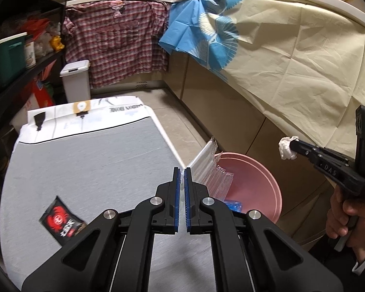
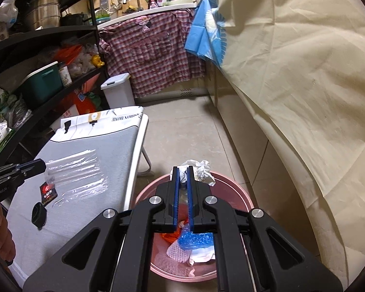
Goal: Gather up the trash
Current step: 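Carry the clear wrapper and white tissue over the pink bin, then open both tools to drop the wrapper and tissue into the bin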
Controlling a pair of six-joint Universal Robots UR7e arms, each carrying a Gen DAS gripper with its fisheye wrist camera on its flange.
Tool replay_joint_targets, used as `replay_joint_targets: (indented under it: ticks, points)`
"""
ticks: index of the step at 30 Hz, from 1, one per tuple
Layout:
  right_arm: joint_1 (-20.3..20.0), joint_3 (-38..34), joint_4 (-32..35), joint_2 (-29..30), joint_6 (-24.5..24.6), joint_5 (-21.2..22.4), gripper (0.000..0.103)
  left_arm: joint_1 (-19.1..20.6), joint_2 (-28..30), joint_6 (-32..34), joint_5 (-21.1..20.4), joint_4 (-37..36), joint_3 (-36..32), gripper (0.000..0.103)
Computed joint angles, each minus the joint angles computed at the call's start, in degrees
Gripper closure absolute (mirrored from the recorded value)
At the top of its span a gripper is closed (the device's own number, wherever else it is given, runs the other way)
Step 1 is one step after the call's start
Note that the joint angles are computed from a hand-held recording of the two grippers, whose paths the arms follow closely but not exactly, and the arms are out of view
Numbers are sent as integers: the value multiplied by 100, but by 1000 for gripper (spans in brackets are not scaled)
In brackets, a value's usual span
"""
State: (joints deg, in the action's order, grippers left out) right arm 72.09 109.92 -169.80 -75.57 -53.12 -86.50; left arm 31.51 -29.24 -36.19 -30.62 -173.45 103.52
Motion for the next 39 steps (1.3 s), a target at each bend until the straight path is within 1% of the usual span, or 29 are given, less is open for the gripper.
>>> replay_joint_targets:
  ticks: [8,14,27,29,30,31,32,33,34,39]
  points:
    - [-37,-107,13,97,-16,-174,97,146,485,330,-188,108,-725,100]
    - [-31,-187,11,190,15,-318,97,227,792,455,-275,396,-1190,100]
    - [37,-265,-18,343,-31,-553,96,316,1078,525,-441,694,-1664,99]
    - [48,-282,-50,375,-22,-621,93,356,1083,614,-649,619,-1684,99]
    - [59,-301,-77,403,-10,-688,93,362,1092,636,-705,593,-1700,97]
    - [64,-319,-75,423,2,-734,87,365,1098,665,-743,566,-1703,94]
    - [68,-343,-75,447,35,-792,77,357,1097,675,-722,546,-1691,85]
    - [65,-352,-92,459,57,-817,71,349,1099,694,-709,494,-1674,79]
    - [58,-354,-128,466,92,-831,62,343,1081,696,-689,448,-1638,79]
    - [47,-370,-127,473,120,-804,61,341,961,586,-648,340,-1455,79]
